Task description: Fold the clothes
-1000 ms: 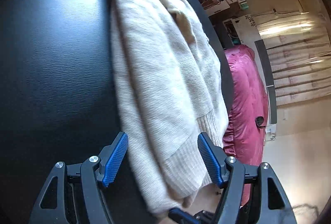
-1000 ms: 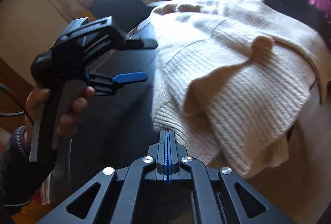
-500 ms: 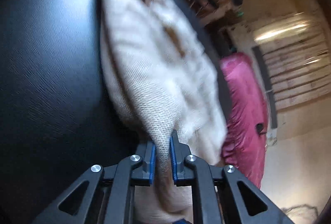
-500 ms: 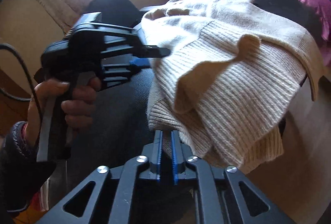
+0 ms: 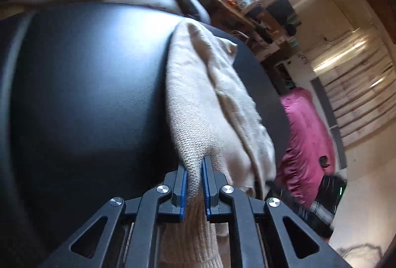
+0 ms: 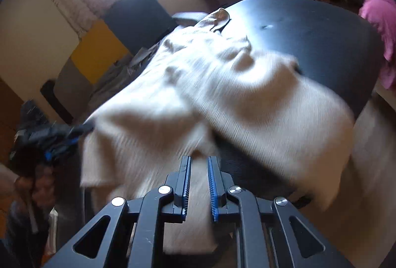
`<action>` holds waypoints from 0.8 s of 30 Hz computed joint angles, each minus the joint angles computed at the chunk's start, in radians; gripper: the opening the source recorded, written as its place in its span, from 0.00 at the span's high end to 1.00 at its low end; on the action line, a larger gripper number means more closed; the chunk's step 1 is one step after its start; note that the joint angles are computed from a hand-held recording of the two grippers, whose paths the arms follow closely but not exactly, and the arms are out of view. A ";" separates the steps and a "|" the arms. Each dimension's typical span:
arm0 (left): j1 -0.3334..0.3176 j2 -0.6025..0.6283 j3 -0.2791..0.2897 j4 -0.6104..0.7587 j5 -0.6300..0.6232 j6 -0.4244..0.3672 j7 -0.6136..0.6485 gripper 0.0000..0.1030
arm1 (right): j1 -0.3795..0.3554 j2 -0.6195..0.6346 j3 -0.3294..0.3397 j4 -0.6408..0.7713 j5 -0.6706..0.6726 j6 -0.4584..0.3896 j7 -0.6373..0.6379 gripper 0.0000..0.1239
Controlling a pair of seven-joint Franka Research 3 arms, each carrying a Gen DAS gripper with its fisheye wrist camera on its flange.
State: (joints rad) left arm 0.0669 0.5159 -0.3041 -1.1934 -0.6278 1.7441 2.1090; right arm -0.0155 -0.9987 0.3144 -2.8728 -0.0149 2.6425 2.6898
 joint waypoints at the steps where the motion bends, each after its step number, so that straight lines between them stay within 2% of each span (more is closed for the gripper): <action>1: 0.017 -0.030 0.008 -0.045 -0.003 0.006 0.009 0.91 | -0.011 0.045 0.010 0.031 -0.009 -0.007 -0.006 0.88; 3: 0.043 -0.097 0.030 -0.154 -0.016 0.033 0.011 0.90 | -0.038 0.118 0.043 0.098 -0.045 -0.061 -0.004 0.86; 5: 0.046 -0.164 0.047 -0.259 -0.031 0.066 0.003 0.89 | -0.045 0.178 0.060 0.158 -0.085 -0.114 -0.005 0.80; 7: 0.055 -0.212 0.070 -0.325 -0.040 0.092 0.025 0.89 | 0.003 0.196 0.040 0.188 -0.101 -0.163 -0.036 0.63; 9: 0.056 -0.260 0.091 -0.385 -0.037 0.133 0.063 0.88 | 0.044 0.208 0.027 0.217 -0.113 -0.216 -0.065 0.60; 11: 0.054 -0.302 0.108 -0.422 -0.032 0.160 0.112 0.84 | 0.074 0.172 0.041 0.228 -0.136 -0.316 -0.071 0.48; 12: 0.057 -0.307 0.115 -0.423 -0.041 0.149 0.135 0.83 | 0.082 0.149 0.045 0.223 -0.148 -0.351 -0.067 0.39; 15: 0.056 -0.316 0.127 -0.417 -0.057 0.109 0.197 0.78 | 0.105 0.110 0.076 0.210 -0.178 -0.461 -0.036 0.37; 17: 0.037 -0.331 0.123 -0.429 -0.042 0.104 0.228 0.77 | 0.113 0.122 0.075 0.195 -0.188 -0.481 -0.009 0.37; 18: 0.027 -0.340 0.122 -0.437 -0.036 0.101 0.244 0.76 | 0.116 0.129 0.075 0.187 -0.193 -0.491 0.004 0.41; 19: 0.019 -0.356 0.120 -0.454 -0.039 0.090 0.261 0.76 | 0.124 0.135 0.065 0.174 -0.194 -0.473 0.015 0.53; 21: 0.004 -0.358 0.118 -0.451 -0.051 0.043 0.290 0.75 | 0.148 0.113 0.023 0.136 -0.180 -0.394 0.021 0.67; 22: -0.004 -0.355 0.116 -0.447 -0.056 0.016 0.304 0.75 | 0.158 0.095 0.007 0.118 -0.170 -0.363 0.020 0.84; 23: -0.012 -0.359 0.114 -0.453 -0.058 -0.003 0.322 0.75 | 0.169 0.072 -0.017 0.094 -0.149 -0.322 0.017 0.91; 24: -0.024 -0.365 0.110 -0.465 -0.055 -0.008 0.333 0.75 | 0.182 0.042 -0.051 0.063 -0.115 -0.267 0.011 0.91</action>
State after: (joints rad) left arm 0.0425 0.1506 -0.1937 -1.6582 -0.6832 1.7364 2.4417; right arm 0.1664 -0.9566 0.2633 -2.8094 -0.1299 2.3752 2.7009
